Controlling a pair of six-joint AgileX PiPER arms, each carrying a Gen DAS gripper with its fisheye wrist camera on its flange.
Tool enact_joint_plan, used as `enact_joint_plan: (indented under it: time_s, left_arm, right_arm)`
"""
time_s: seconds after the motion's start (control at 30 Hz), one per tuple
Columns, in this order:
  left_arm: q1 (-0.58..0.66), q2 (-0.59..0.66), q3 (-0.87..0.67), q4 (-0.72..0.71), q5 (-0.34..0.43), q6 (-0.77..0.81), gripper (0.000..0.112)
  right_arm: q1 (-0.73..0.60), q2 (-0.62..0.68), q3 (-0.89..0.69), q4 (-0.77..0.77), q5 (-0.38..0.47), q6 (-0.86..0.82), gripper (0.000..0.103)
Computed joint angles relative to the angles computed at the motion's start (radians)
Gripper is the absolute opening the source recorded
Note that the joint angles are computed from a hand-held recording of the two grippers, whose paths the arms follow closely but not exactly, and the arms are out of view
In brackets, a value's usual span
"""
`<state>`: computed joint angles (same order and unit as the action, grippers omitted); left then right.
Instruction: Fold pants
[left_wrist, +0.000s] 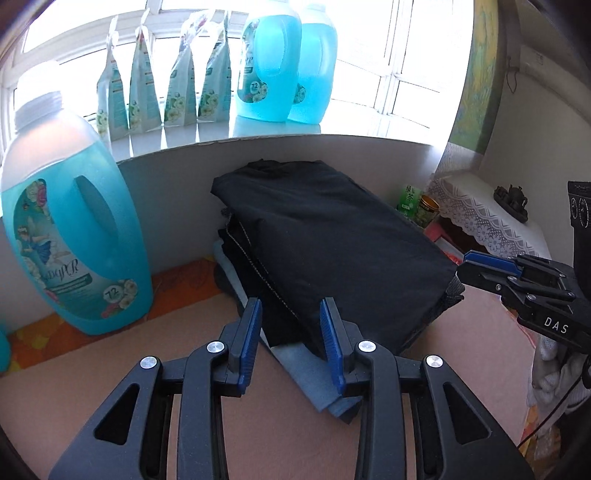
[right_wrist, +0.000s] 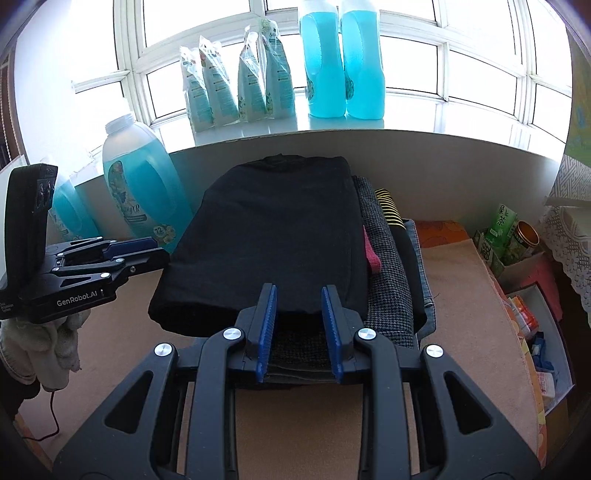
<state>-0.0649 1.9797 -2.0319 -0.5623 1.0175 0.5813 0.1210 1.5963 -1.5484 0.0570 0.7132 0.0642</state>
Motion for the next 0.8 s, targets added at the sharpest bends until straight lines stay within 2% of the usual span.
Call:
enact_joint_plan:
  time_s: [0.03, 0.07, 0.17, 0.2, 0.23, 0.33, 0.43, 0.53, 0.67, 0.8]
  left_arm:
    - [0.006, -0.031, 0.041, -0.014, -0.007, 0.02, 0.031]
    - [0.01, -0.066, 0.086, -0.025, -0.017, 0.035, 0.031]
    - [0.024, -0.165, 0.212, -0.059, -0.042, 0.09, 0.031]
    - [0.031, -0.198, 0.251, -0.076, -0.045, 0.11, 0.031]
    - [0.036, -0.23, 0.288, -0.088, -0.05, 0.13, 0.031]
    - [0.057, -0.327, 0.397, -0.135, -0.063, 0.191, 0.049]
    - [0.085, -0.418, 0.49, -0.176, -0.058, 0.242, 0.054]
    - [0.118, -0.515, 0.59, -0.214, -0.067, 0.3, 0.066]
    - [0.182, -0.607, 0.675, -0.245, -0.028, 0.336, 0.07]
    - [0.259, -0.682, 0.747, -0.281, 0.025, 0.373, 0.071]
  right_arm:
    - [0.014, -0.027, 0.024, -0.028, -0.01, 0.036, 0.04]
    - [0.033, -0.058, 0.051, -0.068, -0.019, 0.082, 0.043]
    - [0.101, -0.148, 0.122, -0.198, -0.028, 0.229, 0.046]
    - [0.128, -0.176, 0.141, -0.247, -0.022, 0.288, 0.049]
    - [0.158, -0.204, 0.16, -0.297, -0.013, 0.347, 0.055]
    - [0.289, -0.272, 0.207, -0.51, 0.045, 0.565, 0.073]
    - [0.434, -0.314, 0.238, -0.697, 0.127, 0.751, 0.083]
    - [0.571, -0.349, 0.275, -0.858, 0.208, 0.922, 0.095]
    - [0.731, -0.359, 0.298, -1.021, 0.336, 1.07, 0.099]
    - [0.814, -0.376, 0.312, -1.05, 0.388, 1.129, 0.102]
